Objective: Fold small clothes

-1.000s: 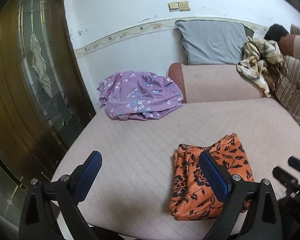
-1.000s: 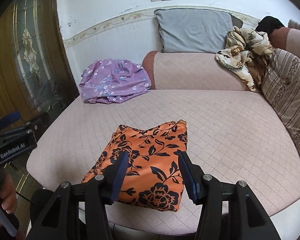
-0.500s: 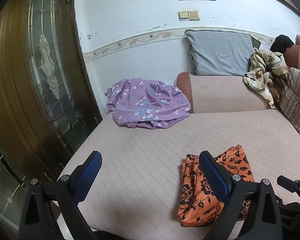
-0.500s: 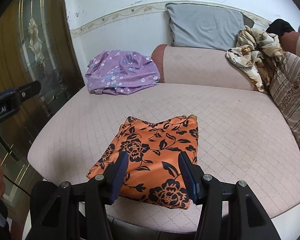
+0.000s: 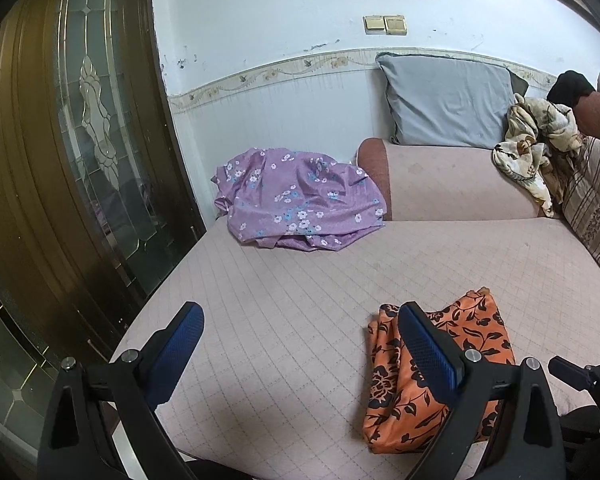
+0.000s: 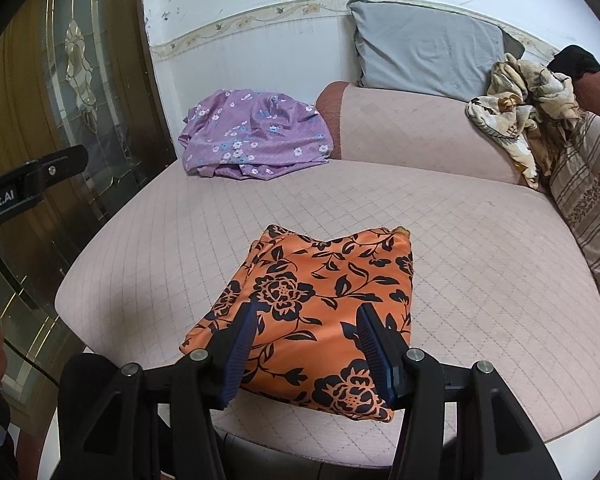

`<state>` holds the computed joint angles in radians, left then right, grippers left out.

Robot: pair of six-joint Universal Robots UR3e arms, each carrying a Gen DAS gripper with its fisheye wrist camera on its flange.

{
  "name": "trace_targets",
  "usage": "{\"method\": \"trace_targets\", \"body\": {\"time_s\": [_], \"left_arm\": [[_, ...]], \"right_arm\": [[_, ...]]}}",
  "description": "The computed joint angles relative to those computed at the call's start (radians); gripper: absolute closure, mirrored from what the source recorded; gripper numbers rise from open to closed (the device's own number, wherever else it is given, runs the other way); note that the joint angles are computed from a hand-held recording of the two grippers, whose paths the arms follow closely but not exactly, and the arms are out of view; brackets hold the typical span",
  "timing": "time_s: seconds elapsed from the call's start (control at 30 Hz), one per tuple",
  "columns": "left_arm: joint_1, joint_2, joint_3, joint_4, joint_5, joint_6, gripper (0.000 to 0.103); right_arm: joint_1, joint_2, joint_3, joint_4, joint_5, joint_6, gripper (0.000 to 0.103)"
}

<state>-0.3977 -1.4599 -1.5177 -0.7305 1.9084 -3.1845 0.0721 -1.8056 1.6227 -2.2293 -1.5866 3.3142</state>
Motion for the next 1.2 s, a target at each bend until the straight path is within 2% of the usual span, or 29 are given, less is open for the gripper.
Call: {"method": "trace_targets", "body": {"time_s": [0.77, 0.97, 1.2], "left_arm": [[0.041, 0.025, -0.017, -0.017, -0.069, -0.004, 0.005], [0.045, 0.034, -0.025, -0.018, -0.084, 0.003, 0.005], [0.053, 0.059, -0.030, -0.038, -0.095, -0.009, 0.005]], "right_arm": [[0.034, 0.028, -0.018, -0.028, -0.042, 0.043, 0.047], [0.056, 0.023, -0.027, -0.043, -0.112, 0.079, 0.047], [0.057, -0.005, -0.029, -0.041, -0.139, 0.106, 0.047]]}}
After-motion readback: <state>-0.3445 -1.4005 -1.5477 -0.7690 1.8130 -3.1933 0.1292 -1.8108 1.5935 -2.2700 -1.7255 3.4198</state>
